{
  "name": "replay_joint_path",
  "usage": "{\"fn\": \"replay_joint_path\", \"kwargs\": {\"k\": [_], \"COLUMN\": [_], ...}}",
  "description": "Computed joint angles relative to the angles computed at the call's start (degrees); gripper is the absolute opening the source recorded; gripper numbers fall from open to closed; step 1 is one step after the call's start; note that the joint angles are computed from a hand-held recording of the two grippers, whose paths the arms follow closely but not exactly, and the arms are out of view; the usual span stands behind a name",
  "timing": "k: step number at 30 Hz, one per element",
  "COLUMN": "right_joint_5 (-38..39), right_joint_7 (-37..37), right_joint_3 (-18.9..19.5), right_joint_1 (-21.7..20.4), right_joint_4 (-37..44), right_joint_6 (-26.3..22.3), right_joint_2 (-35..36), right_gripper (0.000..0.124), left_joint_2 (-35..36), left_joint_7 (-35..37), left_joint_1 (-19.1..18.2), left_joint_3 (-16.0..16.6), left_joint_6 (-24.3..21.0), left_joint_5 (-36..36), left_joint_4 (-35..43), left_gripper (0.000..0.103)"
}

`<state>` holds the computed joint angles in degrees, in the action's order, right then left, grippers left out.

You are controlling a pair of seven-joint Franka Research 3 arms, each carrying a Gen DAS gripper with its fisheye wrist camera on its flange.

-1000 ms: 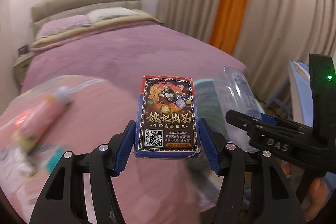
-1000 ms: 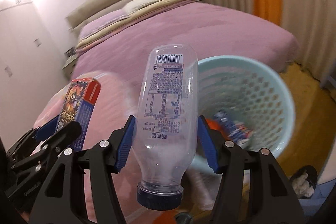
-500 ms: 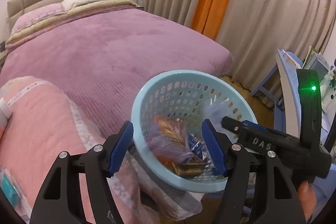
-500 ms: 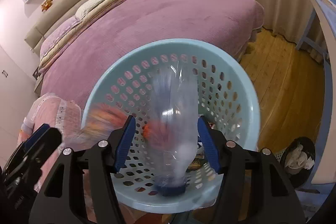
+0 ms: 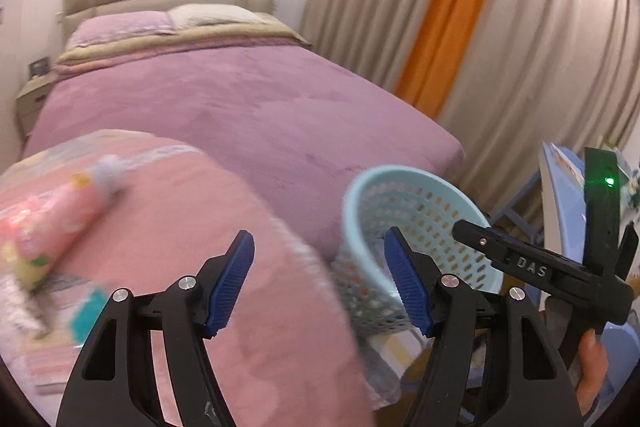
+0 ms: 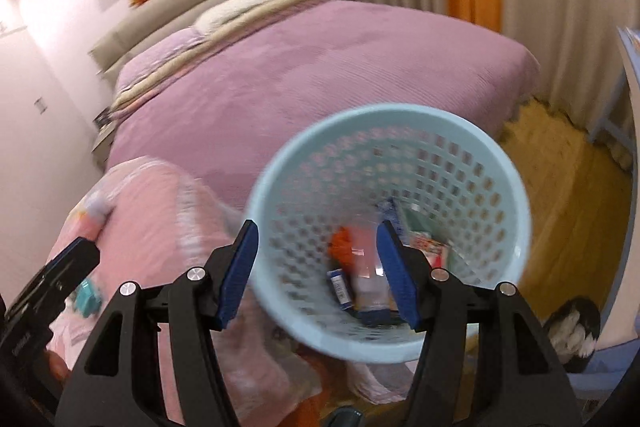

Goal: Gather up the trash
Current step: 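Grasp the white polka-dot paper with the left tool while the right tool grasps the teal bag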

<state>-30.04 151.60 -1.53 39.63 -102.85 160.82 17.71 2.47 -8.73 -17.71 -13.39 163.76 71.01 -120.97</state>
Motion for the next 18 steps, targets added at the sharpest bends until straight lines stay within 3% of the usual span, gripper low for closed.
{"fn": "replay_joint_path", "kwargs": {"k": [3, 8, 11, 18], "right_joint_5": [-1.15, -2.53, 0.36, 7.47], "right_joint_7": [-1.79, -3.74, -8.2, -18.09], "right_joint_3": [0.79, 0.16, 1.23, 1.65], "right_joint_1": [1.68, 5.53, 7.0, 11.35], "right_joint_4": [2.74, 7.67, 13.11, 24.8], "right_joint_6": [0.85, 3.17, 2.38, -1.75], "right_joint_2": [1.38, 5.03, 9.18, 17.44], "right_gripper": [0.058, 0.058, 0.058, 0.058], "left_joint_2": [-6.55, -17.2, -21.69, -24.07], "left_joint_7": [-3.51, -5.87, -6.45, -3.36], "left_joint_1": [0.81, 3.83, 5.55, 9.37], "left_joint_3": [-0.36, -3.11, -4.35, -3.57], "left_joint_6": [-3.04, -11.5, -15.73, -12.47], "left_joint_5": [0.94, -3.0, -6.65, -11.93], "left_joint_4": [-5.79, -15.32, -19.42, -24.97], "left_gripper": [0.066, 0.066, 0.066, 0.066]}}
